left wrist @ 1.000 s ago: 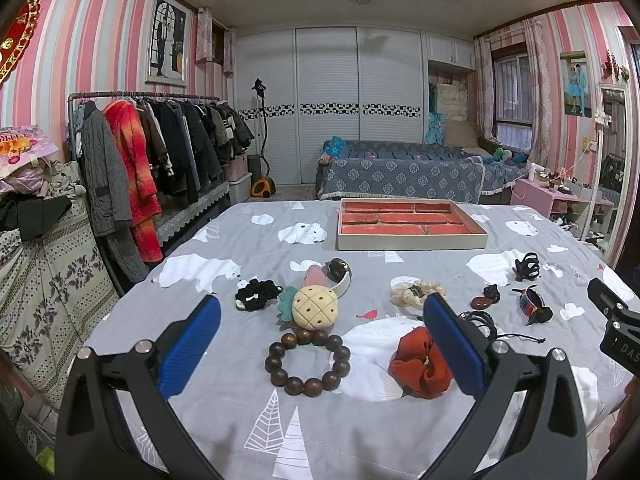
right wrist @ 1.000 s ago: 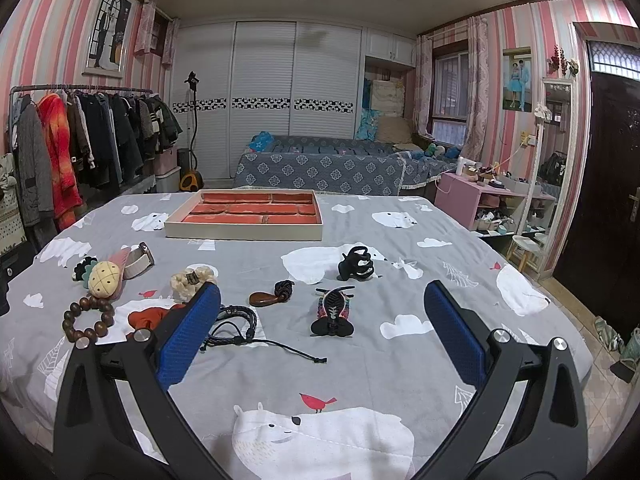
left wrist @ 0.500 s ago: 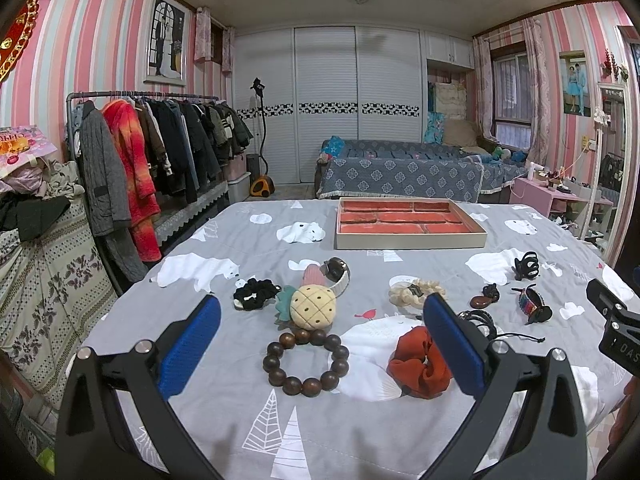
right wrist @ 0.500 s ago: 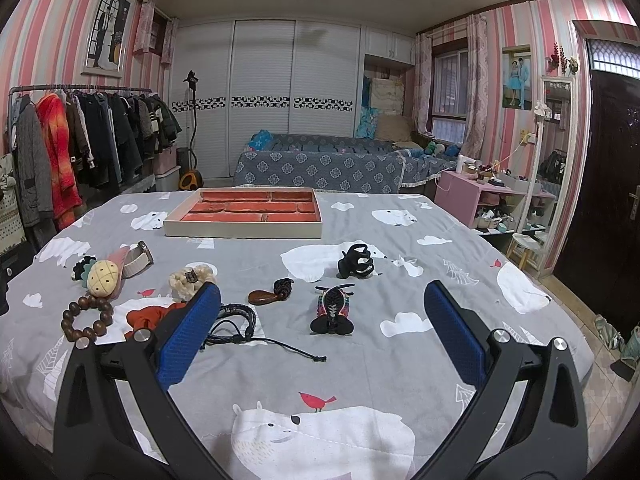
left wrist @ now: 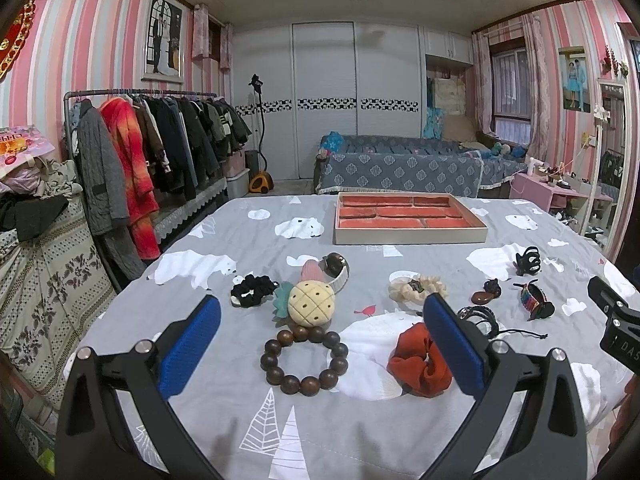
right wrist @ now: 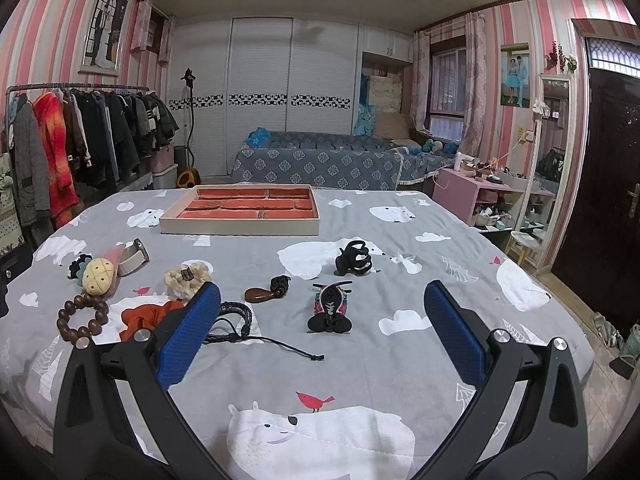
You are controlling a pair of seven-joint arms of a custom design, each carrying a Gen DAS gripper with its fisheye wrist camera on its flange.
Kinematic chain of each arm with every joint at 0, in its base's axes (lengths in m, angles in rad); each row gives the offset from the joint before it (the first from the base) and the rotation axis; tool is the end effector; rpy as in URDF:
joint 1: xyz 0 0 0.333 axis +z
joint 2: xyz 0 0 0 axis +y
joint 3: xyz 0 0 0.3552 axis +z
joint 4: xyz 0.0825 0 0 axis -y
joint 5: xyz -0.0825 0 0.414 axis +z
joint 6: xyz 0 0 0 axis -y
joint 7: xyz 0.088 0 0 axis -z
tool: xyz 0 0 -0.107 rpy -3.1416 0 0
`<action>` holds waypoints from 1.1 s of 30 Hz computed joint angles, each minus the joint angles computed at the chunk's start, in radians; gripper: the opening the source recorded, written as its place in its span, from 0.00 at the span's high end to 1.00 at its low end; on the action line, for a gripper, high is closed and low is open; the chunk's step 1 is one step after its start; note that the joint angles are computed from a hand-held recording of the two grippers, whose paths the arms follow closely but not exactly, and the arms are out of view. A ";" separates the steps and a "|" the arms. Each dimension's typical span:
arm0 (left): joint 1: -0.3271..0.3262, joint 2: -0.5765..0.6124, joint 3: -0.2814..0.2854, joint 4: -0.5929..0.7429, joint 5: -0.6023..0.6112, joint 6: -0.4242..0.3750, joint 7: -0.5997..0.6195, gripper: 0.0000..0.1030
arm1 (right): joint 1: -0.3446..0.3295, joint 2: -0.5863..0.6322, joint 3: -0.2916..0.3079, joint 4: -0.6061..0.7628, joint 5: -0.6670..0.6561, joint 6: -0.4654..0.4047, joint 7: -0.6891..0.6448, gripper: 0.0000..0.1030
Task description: Organize jewelry
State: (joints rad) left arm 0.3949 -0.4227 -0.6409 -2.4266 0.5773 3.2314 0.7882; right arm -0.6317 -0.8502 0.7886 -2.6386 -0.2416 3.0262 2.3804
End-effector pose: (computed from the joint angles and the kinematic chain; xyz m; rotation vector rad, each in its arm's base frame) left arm 0.4518 -0.2091 0.5673 -1.3865 1.6692 -1.0279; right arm 0.3984 0.1411 0.5518 -1.3225 1.7779 -1.2262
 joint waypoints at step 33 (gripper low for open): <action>-0.005 0.211 0.022 0.088 0.163 -0.084 -0.069 0.04 | -0.146 0.144 0.133 0.045 -0.006 0.025 0.001 0.04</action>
State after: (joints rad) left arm 0.3899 -0.2116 -0.6192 -2.3386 0.7403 3.1476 0.7196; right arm -0.7775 -0.7061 0.9217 -2.5941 -0.2479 3.0508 2.3814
